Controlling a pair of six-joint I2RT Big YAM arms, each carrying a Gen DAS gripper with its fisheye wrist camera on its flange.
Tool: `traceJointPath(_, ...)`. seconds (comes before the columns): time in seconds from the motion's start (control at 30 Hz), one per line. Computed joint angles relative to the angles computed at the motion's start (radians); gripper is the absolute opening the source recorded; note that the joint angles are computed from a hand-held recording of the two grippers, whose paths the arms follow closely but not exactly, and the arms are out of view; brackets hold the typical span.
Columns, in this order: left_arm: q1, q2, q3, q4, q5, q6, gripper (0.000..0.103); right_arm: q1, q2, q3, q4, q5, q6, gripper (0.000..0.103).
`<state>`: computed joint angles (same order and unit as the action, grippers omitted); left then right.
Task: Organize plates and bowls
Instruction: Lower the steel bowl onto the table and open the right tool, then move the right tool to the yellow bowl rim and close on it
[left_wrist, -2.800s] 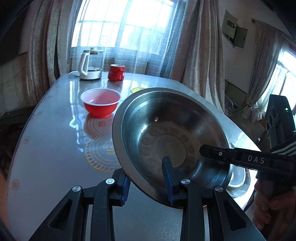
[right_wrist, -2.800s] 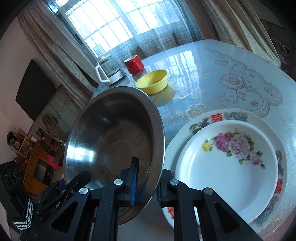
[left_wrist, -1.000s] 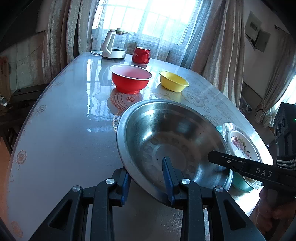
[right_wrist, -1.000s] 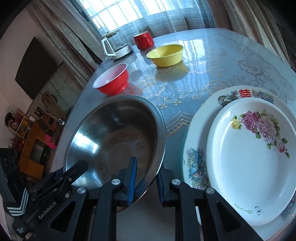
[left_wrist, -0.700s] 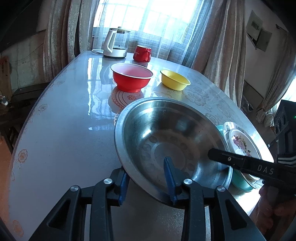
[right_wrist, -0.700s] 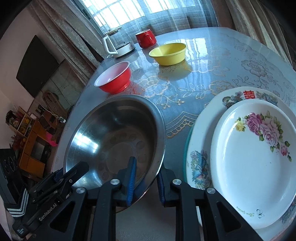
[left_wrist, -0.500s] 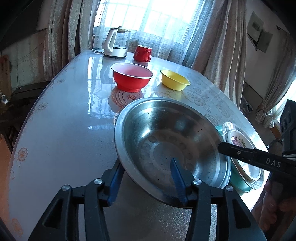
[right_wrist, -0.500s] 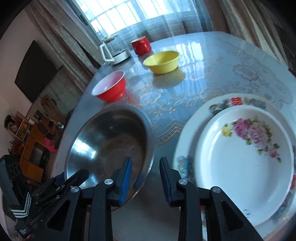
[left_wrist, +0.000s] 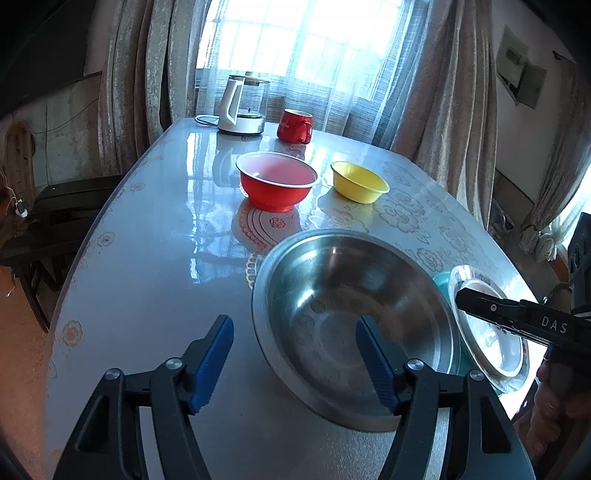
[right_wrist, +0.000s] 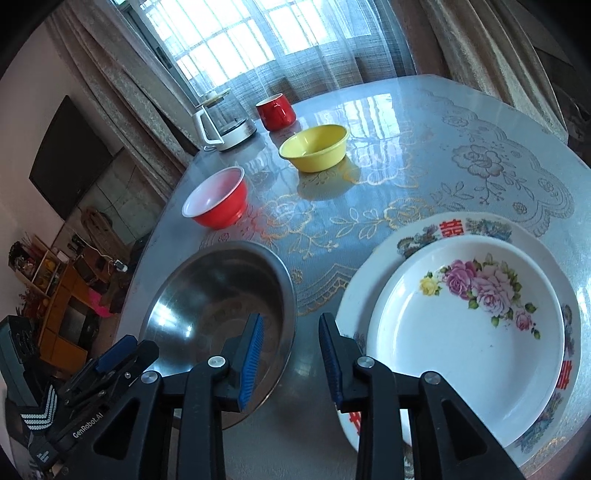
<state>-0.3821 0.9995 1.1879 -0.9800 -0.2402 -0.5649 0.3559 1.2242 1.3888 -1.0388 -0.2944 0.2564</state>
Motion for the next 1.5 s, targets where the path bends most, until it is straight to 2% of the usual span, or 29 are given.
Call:
traceJointPath(0.2, 0.024, 0.035, 0.051, -0.016, 0.02, 0.026, 0.077, -0.015, 0.047, 0.061, -0.022, -0.001, -0.008, 0.033)
traceJointPath(0.37, 0.063, 0.082, 0.119, -0.029, 0.079, 0.056, 0.084, -0.036, 0.099, 0.122, -0.039, 0.016, -0.033, 0.035)
traceJointPath(0.57, 0.093, 0.175, 0.231, -0.073, 0.126, 0.102, 0.087, -0.078, 0.204, 0.241, -0.073, -0.023, -0.051, 0.036)
traceJointPath(0.73, 0.103, 0.265, 0.332, -0.107, 0.165, 0.118, 0.09, -0.093, 0.324, 0.389, -0.111, 0.008, -0.059, 0.039)
traceJointPath(0.87, 0.108, 0.35, 0.427, -0.134, 0.2, 0.156, 0.09, -0.108, 0.449, 0.532, -0.155, -0.01, -0.029, 0.039)
traceJointPath(0.93, 0.111, 0.391, 0.475, -0.15, 0.203, 0.163, 0.09, -0.116, 0.51, 0.603, -0.18, -0.031, -0.008, 0.039)
traceJointPath(1.17, 0.132, 0.49, 0.592, -0.135, 0.212, 0.178, 0.09, -0.13, 0.718, 0.847, -0.274, -0.073, 0.098, 0.039)
traceJointPath(1.33, 0.149, 0.574, 0.694, -0.161, 0.204, 0.179, 0.09, -0.132, 0.815, 0.963, -0.299, -0.116, 0.152, 0.039)
traceJointPath(1.43, 0.155, 0.617, 0.742, -0.174, 0.197, 0.178, 0.09, -0.126, 0.863, 1.032, -0.33, -0.103, 0.138, 0.039)
traceJointPath(1.5, 0.158, 0.644, 0.772, -0.188, 0.205, 0.177, 0.089, -0.121, 0.897, 1.081, -0.359, -0.093, 0.113, 0.032)
